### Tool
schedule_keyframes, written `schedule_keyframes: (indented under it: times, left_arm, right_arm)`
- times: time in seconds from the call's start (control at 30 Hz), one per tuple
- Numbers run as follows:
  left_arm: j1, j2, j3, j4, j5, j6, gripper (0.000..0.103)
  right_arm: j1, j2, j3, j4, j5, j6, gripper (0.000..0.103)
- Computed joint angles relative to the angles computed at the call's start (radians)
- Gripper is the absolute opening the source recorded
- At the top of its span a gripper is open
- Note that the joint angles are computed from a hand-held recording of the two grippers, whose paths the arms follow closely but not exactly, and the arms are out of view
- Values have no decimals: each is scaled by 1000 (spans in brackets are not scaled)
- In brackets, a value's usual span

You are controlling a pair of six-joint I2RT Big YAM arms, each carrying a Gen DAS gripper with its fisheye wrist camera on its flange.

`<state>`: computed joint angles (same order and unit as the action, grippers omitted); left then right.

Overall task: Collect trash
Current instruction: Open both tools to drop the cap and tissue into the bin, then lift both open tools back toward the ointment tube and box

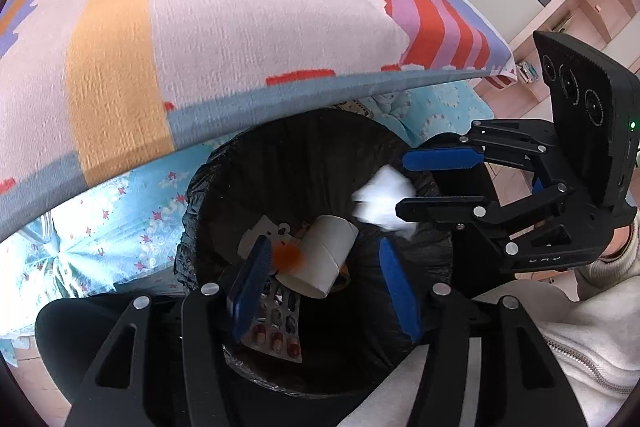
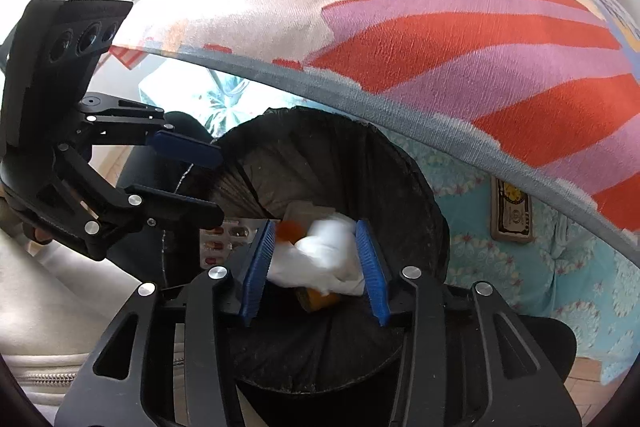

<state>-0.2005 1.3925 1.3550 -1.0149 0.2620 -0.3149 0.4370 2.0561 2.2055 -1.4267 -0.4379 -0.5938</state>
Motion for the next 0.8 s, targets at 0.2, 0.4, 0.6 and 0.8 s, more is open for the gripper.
schedule_keyframes:
  times: [0.2,0.4,0.6,0.8]
  left_arm:
    - [1,-18,7,-3,-8,-2,54]
    - [-4,-31,27,-9,-28,13,54]
    - [-9,-46,57,-11,-57,29,54]
    - [-2,-54,110,-19,-81,60,54]
  right_arm:
    - [-6,0,27,-3,-12,3,42]
    - [-15,-11,39,4,-30,1,42]
    - [-27,-22,56,13,-55,0,42]
    - [-32,-33,78,21,-60,-2,42]
